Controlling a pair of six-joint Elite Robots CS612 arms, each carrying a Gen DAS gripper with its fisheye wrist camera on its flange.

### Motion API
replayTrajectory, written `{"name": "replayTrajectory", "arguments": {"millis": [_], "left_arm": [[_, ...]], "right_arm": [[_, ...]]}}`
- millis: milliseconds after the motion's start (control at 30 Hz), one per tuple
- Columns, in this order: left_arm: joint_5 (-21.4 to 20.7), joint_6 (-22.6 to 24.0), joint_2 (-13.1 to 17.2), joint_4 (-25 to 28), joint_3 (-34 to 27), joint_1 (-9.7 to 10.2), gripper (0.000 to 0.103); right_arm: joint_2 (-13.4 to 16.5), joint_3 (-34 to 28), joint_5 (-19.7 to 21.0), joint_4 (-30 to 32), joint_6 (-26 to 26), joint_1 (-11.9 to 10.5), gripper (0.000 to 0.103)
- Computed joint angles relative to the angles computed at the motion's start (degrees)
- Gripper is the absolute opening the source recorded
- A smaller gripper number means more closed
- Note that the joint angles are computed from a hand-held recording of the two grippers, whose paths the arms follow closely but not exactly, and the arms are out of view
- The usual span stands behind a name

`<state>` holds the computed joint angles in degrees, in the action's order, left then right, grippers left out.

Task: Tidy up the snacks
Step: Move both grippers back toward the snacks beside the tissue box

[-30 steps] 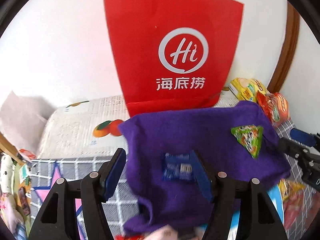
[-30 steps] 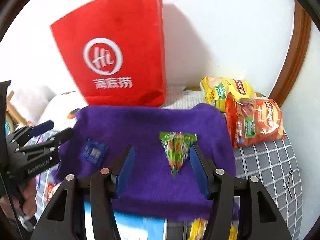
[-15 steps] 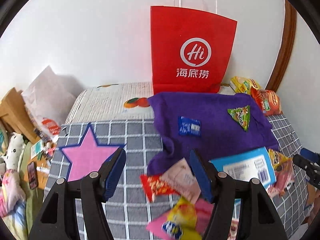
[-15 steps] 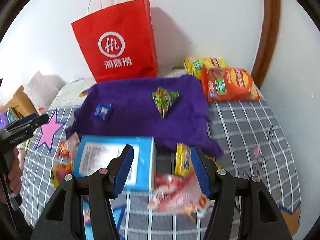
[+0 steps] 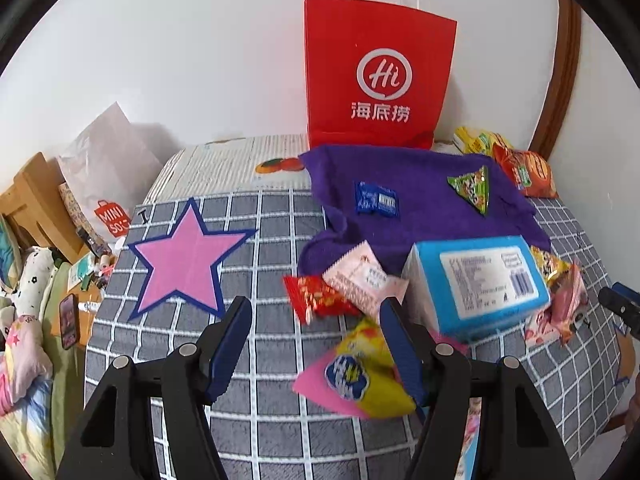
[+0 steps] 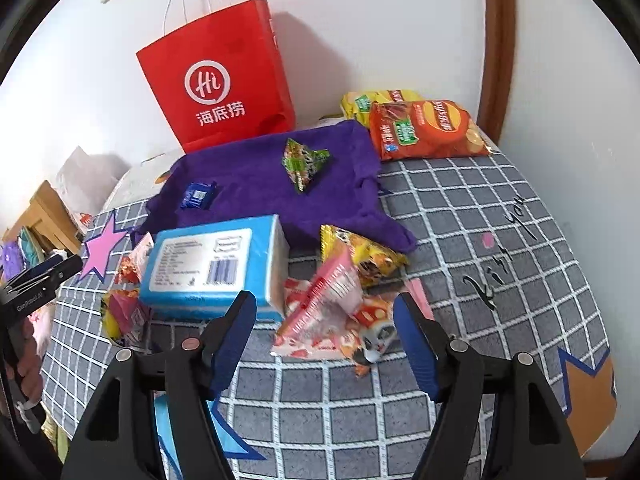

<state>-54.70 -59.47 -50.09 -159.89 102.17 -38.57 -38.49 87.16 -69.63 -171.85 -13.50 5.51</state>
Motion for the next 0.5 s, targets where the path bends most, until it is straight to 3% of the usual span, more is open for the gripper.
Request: {"name": "replayTrajectory", "arguments": {"millis": [167,300,500], "left_arm": [[-2.2,-1.4,0.5,-2.4,1.5,-0.01,0.064],[-3.3,-1.8,0.9,-2.9,1.9,0.08,0.064],[-4.2,-1.5,1.4,-3.0,1.8,0.38,0.064]], "right_arm": [[0.4,1.1,-0.2,-2.5,2.3,-0.8,0.071],[1.0,0.7,0.1,-1.0,3.3,-1.2,0.071],[2.3,-0.1,-2.3,-2.8,0.9,-0.3,0.071]]}}
